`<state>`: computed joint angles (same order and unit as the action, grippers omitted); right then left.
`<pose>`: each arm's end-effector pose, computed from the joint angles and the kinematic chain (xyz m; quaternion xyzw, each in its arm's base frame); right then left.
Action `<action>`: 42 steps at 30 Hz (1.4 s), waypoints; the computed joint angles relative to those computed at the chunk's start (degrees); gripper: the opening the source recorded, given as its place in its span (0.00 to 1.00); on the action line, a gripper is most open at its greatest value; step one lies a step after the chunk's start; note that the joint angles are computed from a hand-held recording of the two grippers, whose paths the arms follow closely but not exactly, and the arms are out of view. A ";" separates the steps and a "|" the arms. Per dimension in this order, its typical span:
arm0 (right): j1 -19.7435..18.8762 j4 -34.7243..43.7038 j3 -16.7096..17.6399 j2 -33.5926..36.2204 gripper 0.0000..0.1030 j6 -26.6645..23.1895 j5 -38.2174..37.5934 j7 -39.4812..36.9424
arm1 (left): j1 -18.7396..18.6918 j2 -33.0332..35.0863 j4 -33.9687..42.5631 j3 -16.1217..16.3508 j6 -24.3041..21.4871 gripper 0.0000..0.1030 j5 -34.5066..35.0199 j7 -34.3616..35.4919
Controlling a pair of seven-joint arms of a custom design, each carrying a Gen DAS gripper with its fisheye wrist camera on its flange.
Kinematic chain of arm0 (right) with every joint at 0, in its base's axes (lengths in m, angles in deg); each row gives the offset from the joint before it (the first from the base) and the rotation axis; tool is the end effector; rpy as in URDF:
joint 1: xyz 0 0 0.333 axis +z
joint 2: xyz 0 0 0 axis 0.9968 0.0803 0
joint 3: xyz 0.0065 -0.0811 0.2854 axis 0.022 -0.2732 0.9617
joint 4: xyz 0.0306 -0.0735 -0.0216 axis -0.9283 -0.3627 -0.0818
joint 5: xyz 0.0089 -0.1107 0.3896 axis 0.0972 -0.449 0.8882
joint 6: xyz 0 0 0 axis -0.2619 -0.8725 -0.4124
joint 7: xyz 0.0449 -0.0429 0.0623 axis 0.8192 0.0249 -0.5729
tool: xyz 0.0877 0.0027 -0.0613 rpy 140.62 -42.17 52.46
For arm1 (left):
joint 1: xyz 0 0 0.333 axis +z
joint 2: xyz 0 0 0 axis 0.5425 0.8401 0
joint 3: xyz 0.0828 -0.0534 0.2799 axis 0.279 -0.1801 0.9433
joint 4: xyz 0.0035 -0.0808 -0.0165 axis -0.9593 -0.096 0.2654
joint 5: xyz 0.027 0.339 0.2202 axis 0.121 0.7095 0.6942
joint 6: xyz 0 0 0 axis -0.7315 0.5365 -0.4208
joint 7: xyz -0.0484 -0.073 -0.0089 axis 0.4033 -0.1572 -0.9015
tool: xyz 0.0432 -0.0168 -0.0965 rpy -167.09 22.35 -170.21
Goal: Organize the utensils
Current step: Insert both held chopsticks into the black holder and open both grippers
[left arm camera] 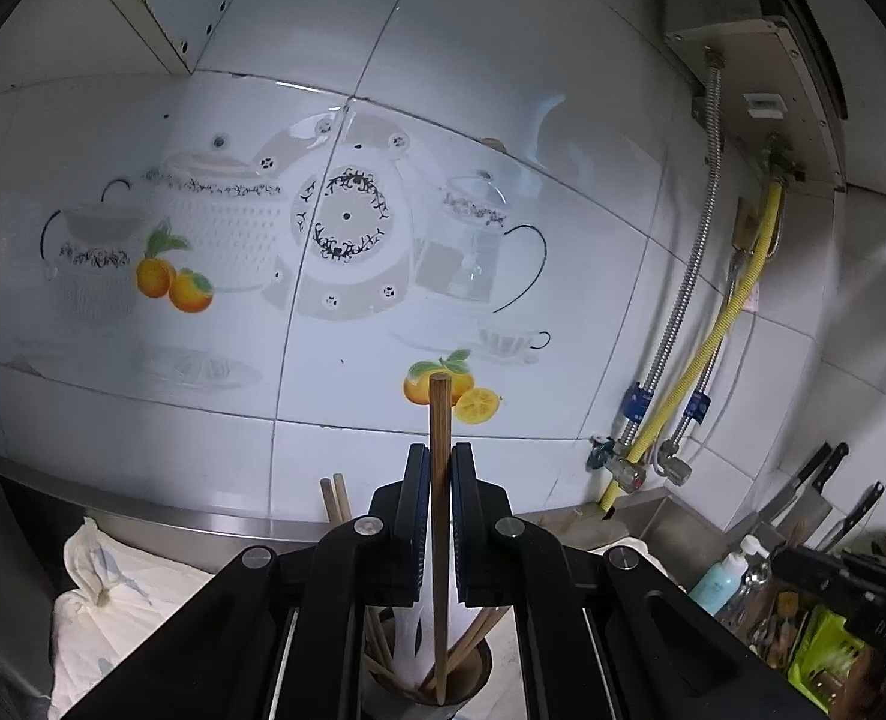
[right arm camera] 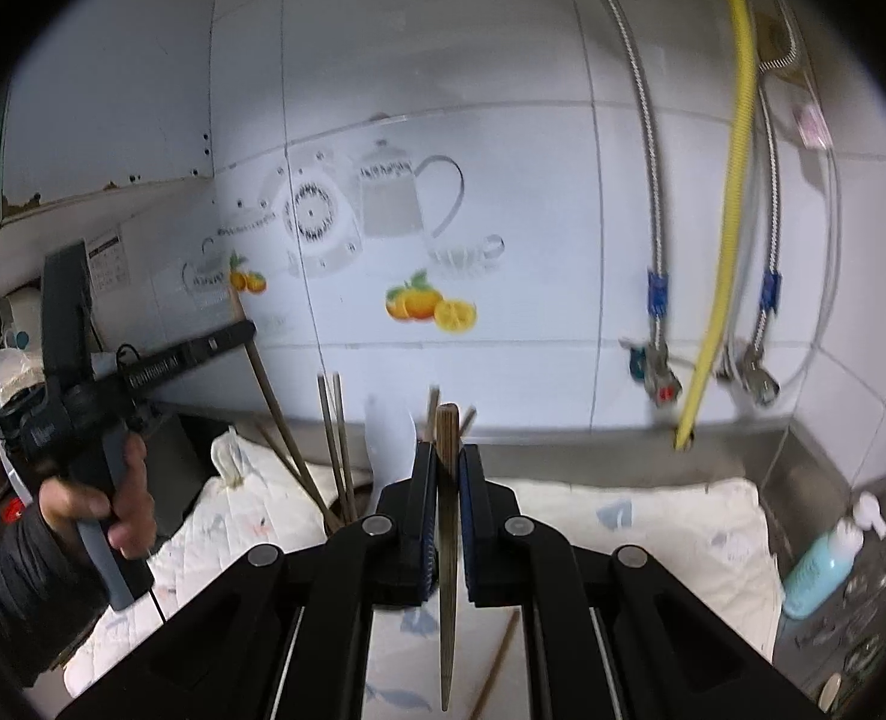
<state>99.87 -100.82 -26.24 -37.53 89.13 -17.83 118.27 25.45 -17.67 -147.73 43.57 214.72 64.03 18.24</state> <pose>0.5041 0.0143 0.7334 -0.6719 0.4839 -0.2805 0.4855 0.5905 -0.1848 0.7411 -0.5702 0.5534 -0.5332 0.2904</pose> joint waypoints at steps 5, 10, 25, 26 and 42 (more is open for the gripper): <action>1.79 4.03 0.24 2.96 0.09 2.12 2.75 -1.97 | 0.32 0.77 0.44 0.02 0.69 0.06 -2.30 2.04; 2.42 7.95 0.99 6.28 0.09 3.39 6.11 -2.86 | 0.34 1.36 0.06 0.00 -0.46 0.06 -3.72 4.08; -0.13 15.56 6.54 16.47 0.09 7.07 11.58 -4.43 | 0.75 3.08 0.07 -0.02 -8.29 0.08 -8.60 7.61; -0.42 15.45 6.91 16.79 0.09 7.15 11.03 -4.06 | 0.78 3.28 0.28 -0.08 -8.76 0.08 -8.84 7.98; -3.01 13.51 8.27 17.94 0.10 2.63 4.35 -1.29 | 1.02 4.69 2.41 -0.61 -14.06 0.10 -12.80 12.76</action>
